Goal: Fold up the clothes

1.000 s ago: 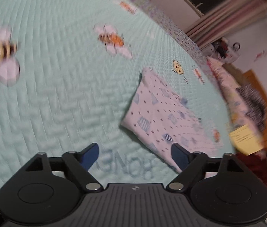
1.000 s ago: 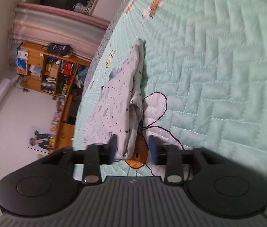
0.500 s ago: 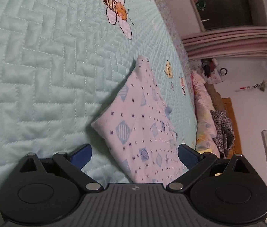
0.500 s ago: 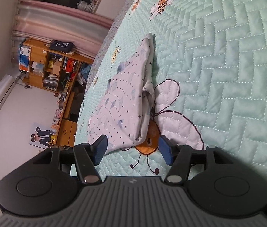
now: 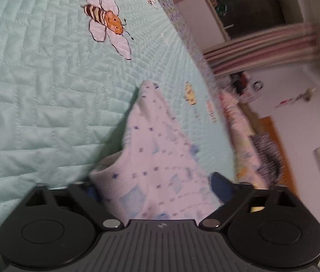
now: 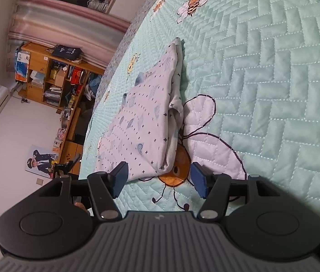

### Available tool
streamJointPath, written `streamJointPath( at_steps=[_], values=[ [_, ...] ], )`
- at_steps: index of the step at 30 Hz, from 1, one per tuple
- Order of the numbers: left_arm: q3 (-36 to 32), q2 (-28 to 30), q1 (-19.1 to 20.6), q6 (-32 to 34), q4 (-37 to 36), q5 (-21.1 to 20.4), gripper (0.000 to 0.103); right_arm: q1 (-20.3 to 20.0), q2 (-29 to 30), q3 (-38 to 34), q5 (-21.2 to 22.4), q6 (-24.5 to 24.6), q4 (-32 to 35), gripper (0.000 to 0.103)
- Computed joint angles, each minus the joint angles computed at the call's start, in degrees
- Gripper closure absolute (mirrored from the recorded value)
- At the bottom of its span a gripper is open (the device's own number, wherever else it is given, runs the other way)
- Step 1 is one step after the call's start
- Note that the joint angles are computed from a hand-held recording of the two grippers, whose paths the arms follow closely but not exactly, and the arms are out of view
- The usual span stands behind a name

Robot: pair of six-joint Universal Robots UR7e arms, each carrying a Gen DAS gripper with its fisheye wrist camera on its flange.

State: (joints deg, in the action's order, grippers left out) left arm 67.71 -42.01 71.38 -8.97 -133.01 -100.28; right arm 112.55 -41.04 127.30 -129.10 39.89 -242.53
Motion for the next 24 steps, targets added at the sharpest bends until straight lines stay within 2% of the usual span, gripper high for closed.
streamJointPath(
  at_steps=[2, 3, 4, 7, 11, 18, 20, 24],
  values=[
    [-0.1, -0.4, -0.3, 1.1, 1.6, 2.5, 0.065, -0.2, 0.1, 0.1, 0.3, -0.2, -0.4, 0.040],
    [-1.3, 0.1, 0.1, 0.6, 4.0, 1.8, 0.094, -0.3, 0.2, 0.1, 0.6, -0.5, -0.6, 0.040],
    [-2.2, 0.5, 0.5, 0.0, 6.0, 1.2, 0.097, -0.4, 0.3, 0.1, 1.0, -0.9, -1.0, 0.040],
    [0.2, -0.4, 0.2, 1.1, 3.1, 2.9, 0.097, -0.5, 0.8, 0.1, 1.6, -1.9, -1.9, 0.040],
    [3.5, -3.0, -2.0, 4.2, 0.6, 8.4, 0.098, -0.2, 1.5, 0.4, 1.8, -3.0, -4.4, 0.040],
    [11.0, -12.4, -3.4, 4.2, 2.6, 8.4, 0.098, 1.2, 1.3, 1.2, 1.8, -6.8, -6.0, 0.040],
    [14.0, -14.9, -3.4, 5.6, 2.1, 10.7, 0.097, 1.6, 0.6, 1.6, 2.1, -8.0, -4.9, 0.040],
    [12.6, -13.2, -1.2, 4.7, 4.1, 11.0, 0.093, 1.4, 0.5, 2.1, 1.3, -6.9, -4.9, 0.035]
  ],
)
